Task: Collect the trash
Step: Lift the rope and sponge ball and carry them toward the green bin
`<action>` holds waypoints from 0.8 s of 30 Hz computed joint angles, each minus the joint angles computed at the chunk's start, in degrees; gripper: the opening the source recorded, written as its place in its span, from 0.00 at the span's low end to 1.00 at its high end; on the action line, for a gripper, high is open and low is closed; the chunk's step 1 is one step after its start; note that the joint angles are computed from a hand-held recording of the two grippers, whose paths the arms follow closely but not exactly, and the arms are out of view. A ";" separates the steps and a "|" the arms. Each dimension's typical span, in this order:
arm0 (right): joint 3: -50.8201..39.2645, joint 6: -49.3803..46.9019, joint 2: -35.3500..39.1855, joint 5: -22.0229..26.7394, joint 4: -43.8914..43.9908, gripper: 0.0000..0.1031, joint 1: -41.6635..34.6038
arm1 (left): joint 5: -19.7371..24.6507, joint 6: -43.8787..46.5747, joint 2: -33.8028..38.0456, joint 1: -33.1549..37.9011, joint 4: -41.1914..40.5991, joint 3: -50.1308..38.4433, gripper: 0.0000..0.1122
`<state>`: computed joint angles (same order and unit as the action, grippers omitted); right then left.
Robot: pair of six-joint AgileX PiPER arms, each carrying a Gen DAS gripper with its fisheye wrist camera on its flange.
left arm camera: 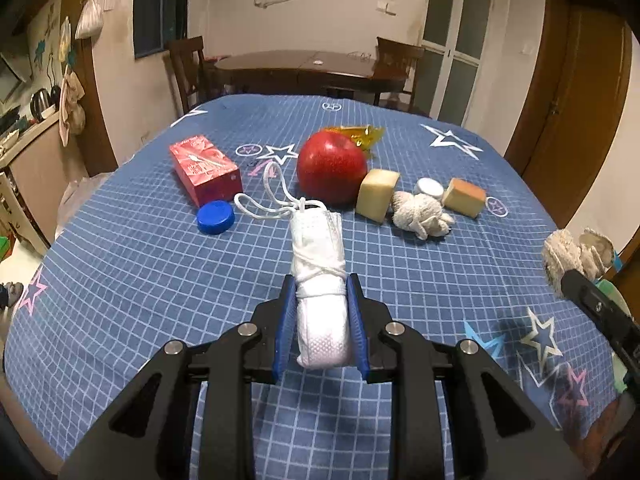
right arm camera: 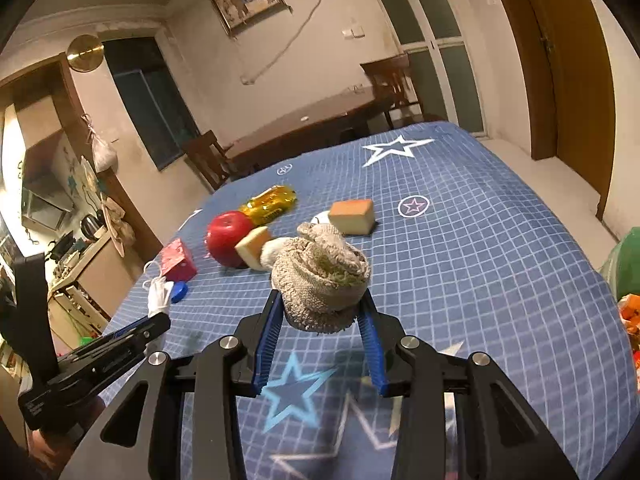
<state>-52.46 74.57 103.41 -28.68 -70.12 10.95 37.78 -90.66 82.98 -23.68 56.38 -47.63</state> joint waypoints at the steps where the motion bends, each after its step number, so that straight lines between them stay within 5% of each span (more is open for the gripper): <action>1: 1.23 -1.65 -1.03 0.24 1.51 0.38 0.34 | 0.15 -0.03 -0.56 -0.31 0.19 0.25 0.22; 13: 12.73 -9.32 -12.77 0.47 7.98 0.38 0.02 | 1.95 -2.04 -4.57 -4.75 2.04 2.35 0.22; 24: 13.76 -7.23 -14.55 -0.04 5.38 0.38 -3.39 | 3.20 -2.31 -5.03 -6.00 2.11 2.75 0.22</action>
<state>-38.70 67.34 88.86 -28.73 -64.75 7.56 40.98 -92.97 77.95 -29.69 58.49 -44.88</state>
